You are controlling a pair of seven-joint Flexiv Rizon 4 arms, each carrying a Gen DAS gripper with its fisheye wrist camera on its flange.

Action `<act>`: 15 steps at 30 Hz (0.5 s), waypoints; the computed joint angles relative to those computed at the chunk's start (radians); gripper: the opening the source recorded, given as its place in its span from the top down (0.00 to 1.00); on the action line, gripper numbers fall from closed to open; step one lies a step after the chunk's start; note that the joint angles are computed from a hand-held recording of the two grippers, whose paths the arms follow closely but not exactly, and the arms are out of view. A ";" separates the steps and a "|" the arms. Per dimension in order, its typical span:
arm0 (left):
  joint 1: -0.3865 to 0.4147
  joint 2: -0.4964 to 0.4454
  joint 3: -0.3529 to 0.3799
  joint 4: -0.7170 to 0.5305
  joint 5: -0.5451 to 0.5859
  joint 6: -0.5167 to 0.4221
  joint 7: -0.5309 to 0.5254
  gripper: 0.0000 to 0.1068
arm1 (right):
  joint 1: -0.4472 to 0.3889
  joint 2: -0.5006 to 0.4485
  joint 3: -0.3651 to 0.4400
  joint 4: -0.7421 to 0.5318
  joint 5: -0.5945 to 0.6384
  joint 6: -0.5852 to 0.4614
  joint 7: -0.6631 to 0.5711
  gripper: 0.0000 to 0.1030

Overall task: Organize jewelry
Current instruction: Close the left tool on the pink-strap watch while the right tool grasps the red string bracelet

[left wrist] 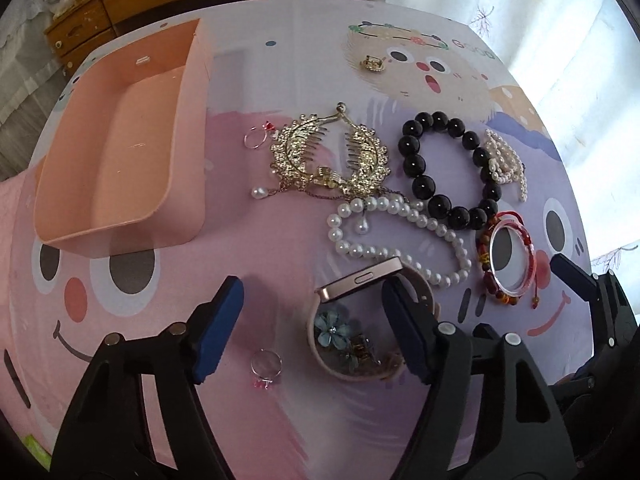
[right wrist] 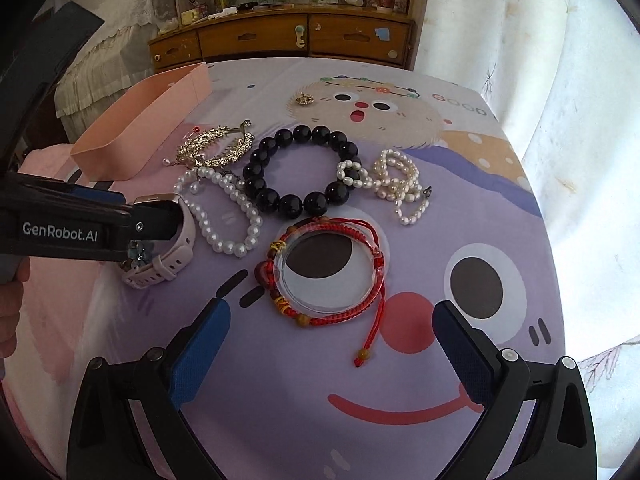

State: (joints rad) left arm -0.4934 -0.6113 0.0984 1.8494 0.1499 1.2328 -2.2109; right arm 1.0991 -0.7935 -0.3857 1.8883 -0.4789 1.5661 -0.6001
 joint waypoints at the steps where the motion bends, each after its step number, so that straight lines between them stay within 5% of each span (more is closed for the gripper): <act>1: 0.000 -0.005 -0.001 -0.003 0.006 0.005 0.007 0.37 | 0.000 -0.006 -0.002 -0.003 0.000 0.009 -0.001 0.01; 5: -0.028 -0.010 0.032 -0.019 0.046 -0.004 0.002 0.45 | 0.041 -0.025 -0.048 -0.006 0.016 0.034 0.003 0.02; 7: -0.029 -0.012 0.036 -0.022 0.060 0.010 0.000 0.59 | 0.058 -0.034 -0.066 -0.008 0.035 0.044 0.000 0.03; 10: -0.005 -0.009 0.014 -0.004 0.049 0.048 0.015 0.78 | 0.111 -0.041 -0.119 0.011 0.073 0.078 -0.010 0.16; 15: -0.023 -0.011 0.035 0.020 0.048 0.116 0.002 0.87 | 0.156 -0.043 -0.152 0.021 0.141 0.085 -0.047 0.36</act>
State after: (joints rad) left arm -0.5161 -0.6219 0.1331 1.8692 0.1978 1.3487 -2.2092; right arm 1.2548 -0.8367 -0.5372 1.9092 -0.3378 1.6513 -0.6473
